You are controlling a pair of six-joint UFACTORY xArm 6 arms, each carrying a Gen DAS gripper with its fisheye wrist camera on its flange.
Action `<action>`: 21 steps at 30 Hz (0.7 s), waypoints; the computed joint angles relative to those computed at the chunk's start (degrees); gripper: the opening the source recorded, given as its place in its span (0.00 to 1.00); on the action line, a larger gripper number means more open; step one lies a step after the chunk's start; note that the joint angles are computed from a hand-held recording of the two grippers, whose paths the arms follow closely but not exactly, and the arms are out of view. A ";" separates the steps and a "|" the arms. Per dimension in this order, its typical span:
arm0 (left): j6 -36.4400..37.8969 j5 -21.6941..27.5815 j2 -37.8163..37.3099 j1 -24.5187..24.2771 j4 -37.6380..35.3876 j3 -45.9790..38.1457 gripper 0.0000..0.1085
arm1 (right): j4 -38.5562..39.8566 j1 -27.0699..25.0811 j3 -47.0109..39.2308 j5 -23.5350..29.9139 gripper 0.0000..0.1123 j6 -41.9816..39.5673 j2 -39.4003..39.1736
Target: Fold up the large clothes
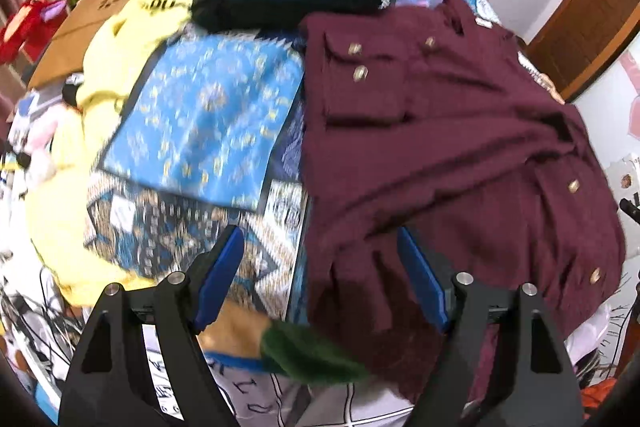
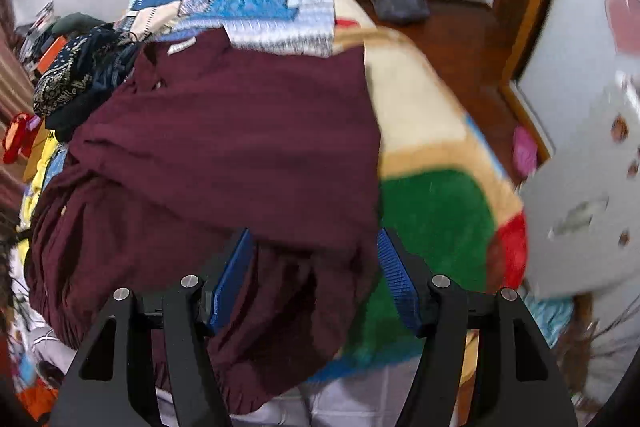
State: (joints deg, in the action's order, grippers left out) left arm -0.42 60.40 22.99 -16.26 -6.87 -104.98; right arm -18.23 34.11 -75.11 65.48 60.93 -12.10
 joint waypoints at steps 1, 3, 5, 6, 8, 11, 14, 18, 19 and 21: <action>-0.42 -0.20 -0.70 0.01 -0.15 1.36 0.72 | 0.63 0.13 1.48 -0.90 0.54 1.29 -0.77; -0.91 -0.82 -2.19 0.37 -3.09 4.67 0.72 | 1.62 0.59 4.36 -2.53 0.54 4.13 -2.52; -1.01 -0.98 -3.07 0.64 -5.94 6.65 0.72 | 3.70 0.45 6.39 -3.86 0.54 4.79 -3.47; -0.96 -1.07 -3.48 0.66 -7.13 7.57 0.72 | 4.25 0.61 6.94 -4.01 0.54 5.11 -3.62; -0.72 -1.32 -4.02 0.49 -8.11 8.68 0.72 | 5.31 0.73 8.13 -4.67 0.54 5.82 -4.00; -0.53 -1.29 -4.31 0.31 -9.77 9.45 0.72 | 7.21 0.22 10.42 -8.67 0.54 6.20 -4.70; -0.41 -0.65 -4.11 0.69 -12.96 9.64 0.72 | 7.35 0.45 11.11 -11.35 0.54 6.75 -4.25; 1.31 0.64 -4.52 1.47 -17.62 10.07 0.69 | 6.26 1.22 10.75 -11.84 0.47 7.49 -3.74; 2.38 0.97 -4.79 1.55 -19.05 10.22 0.66 | 6.12 1.34 11.24 -12.67 0.40 7.67 -4.09; 3.84 1.25 -5.14 1.35 -20.06 10.21 0.57 | 5.68 1.77 11.32 -13.82 0.29 7.64 -4.21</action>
